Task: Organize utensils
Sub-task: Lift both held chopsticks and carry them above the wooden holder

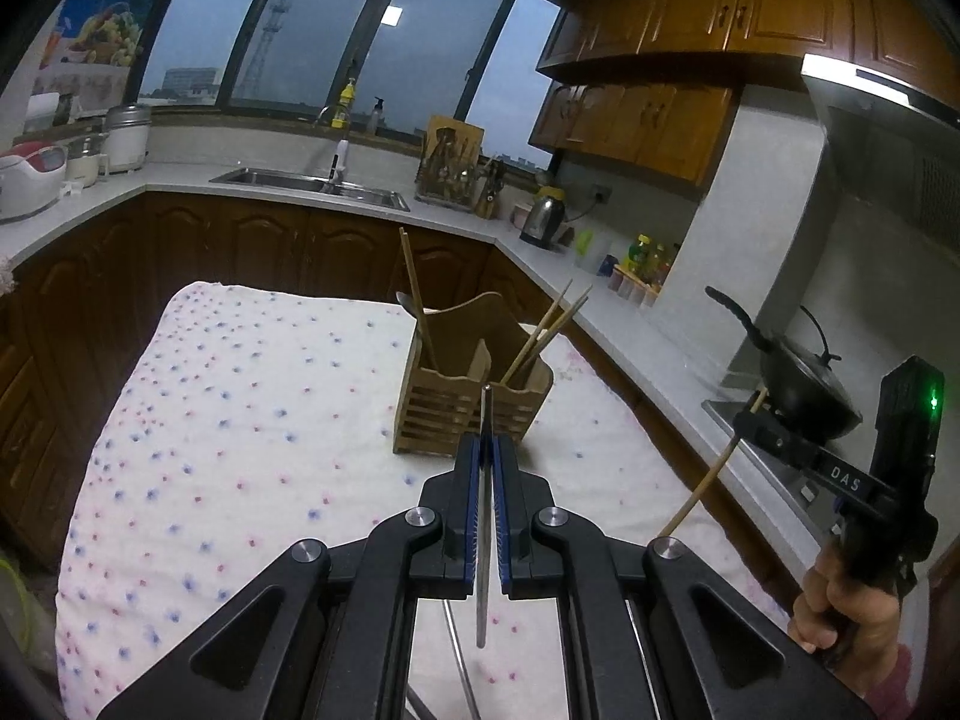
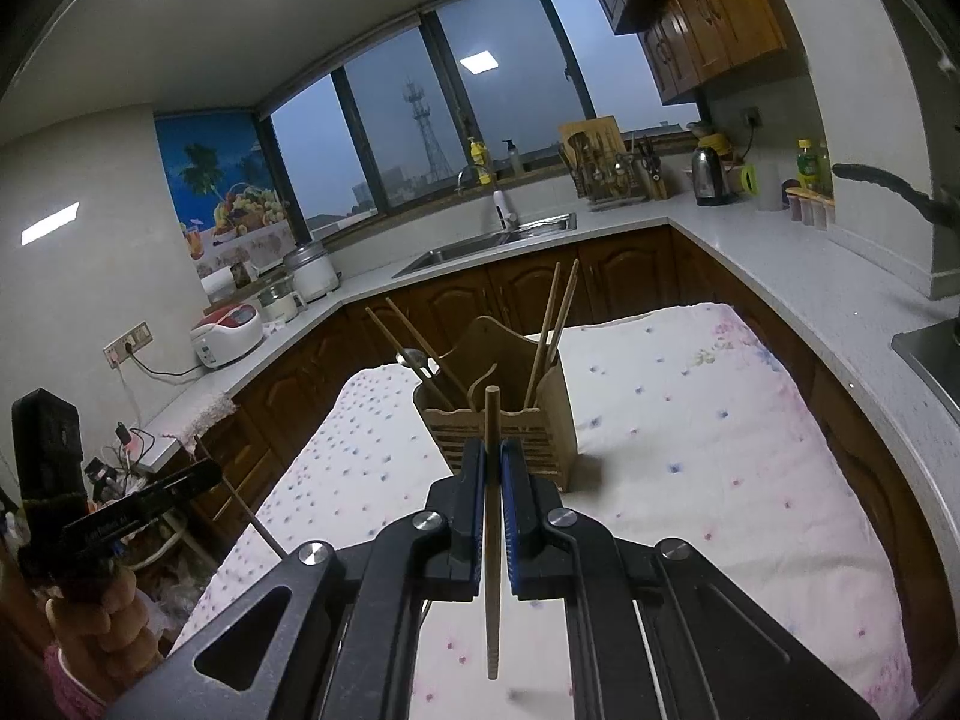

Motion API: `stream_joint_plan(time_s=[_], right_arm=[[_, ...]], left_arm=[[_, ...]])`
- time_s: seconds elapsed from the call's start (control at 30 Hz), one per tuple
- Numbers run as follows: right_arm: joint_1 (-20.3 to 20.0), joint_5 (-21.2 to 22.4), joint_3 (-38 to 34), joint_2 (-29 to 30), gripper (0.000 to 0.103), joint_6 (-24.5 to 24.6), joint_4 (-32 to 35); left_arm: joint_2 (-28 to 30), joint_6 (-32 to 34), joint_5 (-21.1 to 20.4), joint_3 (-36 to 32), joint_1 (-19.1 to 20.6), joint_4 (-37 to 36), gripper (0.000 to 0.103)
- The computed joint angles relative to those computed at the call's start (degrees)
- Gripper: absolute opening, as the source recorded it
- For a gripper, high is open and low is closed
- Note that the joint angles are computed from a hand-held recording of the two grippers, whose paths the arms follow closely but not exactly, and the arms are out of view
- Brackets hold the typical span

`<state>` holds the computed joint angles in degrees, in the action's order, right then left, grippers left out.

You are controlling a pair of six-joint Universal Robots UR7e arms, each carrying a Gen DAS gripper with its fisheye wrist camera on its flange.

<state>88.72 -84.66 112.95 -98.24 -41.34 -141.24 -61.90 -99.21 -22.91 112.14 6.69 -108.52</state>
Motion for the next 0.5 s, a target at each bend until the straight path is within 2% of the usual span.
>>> stream_joint_plan(time_s=[0.5], right_arm=[[2.9,-0.1,-4.3,5.3,0.006,1.4,-2.6]], left_arm=[[-0.7,3.2,4.2,-0.4,2.4,-1.8,0.003]])
